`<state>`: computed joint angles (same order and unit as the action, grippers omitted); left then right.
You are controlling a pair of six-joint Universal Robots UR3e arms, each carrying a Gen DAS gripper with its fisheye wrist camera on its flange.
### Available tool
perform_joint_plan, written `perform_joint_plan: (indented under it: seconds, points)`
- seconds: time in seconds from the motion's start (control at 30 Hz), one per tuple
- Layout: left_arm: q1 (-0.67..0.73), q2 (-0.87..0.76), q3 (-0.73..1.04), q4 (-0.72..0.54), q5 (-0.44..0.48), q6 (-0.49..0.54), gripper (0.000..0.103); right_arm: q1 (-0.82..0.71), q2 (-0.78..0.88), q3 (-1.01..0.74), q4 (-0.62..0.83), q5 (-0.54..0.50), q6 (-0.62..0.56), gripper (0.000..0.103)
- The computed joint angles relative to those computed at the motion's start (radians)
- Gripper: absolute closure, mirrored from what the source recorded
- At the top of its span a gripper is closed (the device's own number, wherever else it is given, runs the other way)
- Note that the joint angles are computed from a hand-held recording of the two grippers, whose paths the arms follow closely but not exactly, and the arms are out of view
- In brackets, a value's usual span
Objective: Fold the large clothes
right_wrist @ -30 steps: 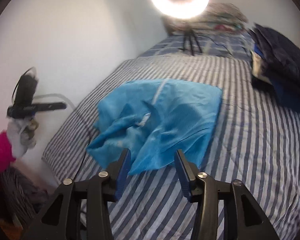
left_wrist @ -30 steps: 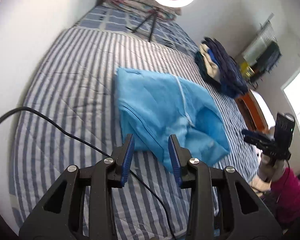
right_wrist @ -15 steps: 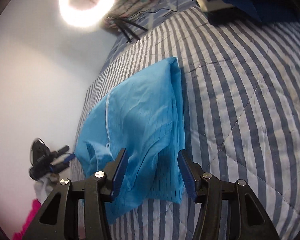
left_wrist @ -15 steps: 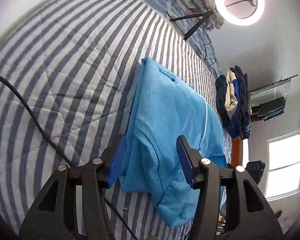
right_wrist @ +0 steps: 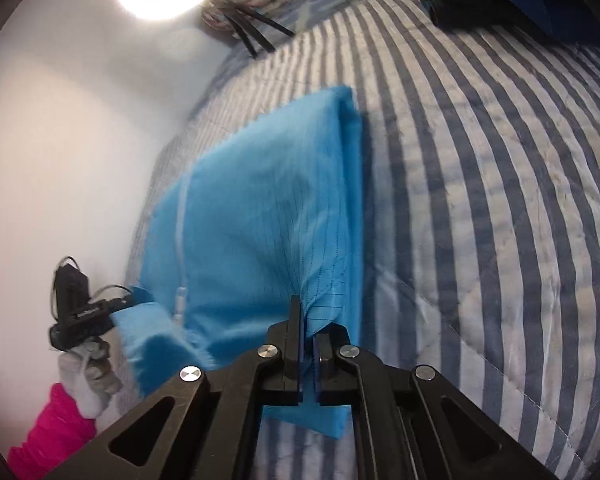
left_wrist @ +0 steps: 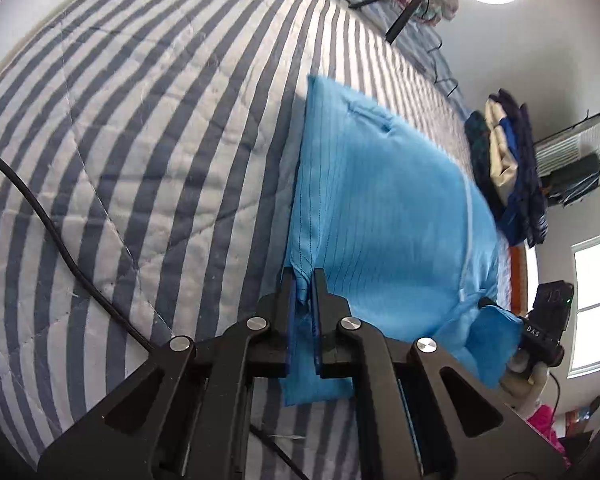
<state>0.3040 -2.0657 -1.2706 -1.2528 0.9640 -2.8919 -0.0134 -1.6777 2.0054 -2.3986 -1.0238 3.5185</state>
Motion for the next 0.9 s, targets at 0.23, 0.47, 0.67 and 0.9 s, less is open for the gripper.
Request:
perform_joint_plan:
  seconds: [0.23,0.47,0.67,0.9]
  points:
    - [0.013,0.082,-0.013,0.023,0.026,-0.003,0.088,0.024,-0.100,-0.092,0.149,-0.074,-0.053,0.074]
    - [0.049,0.305,-0.119,-0.106,-0.133,0.144,0.088,-0.049,-0.232,-0.102,0.274,0.180,-0.191,0.051]
    - [-0.115,0.416,-0.195,-0.161,-0.110,0.249,0.088,0.127,-0.064,-0.249,0.269,0.130,-0.210,0.045]
    - [-0.303,0.291,-0.206,-0.030,-0.039,0.189,0.088,0.200,0.089,-0.331,0.267,0.049,-0.219,0.050]
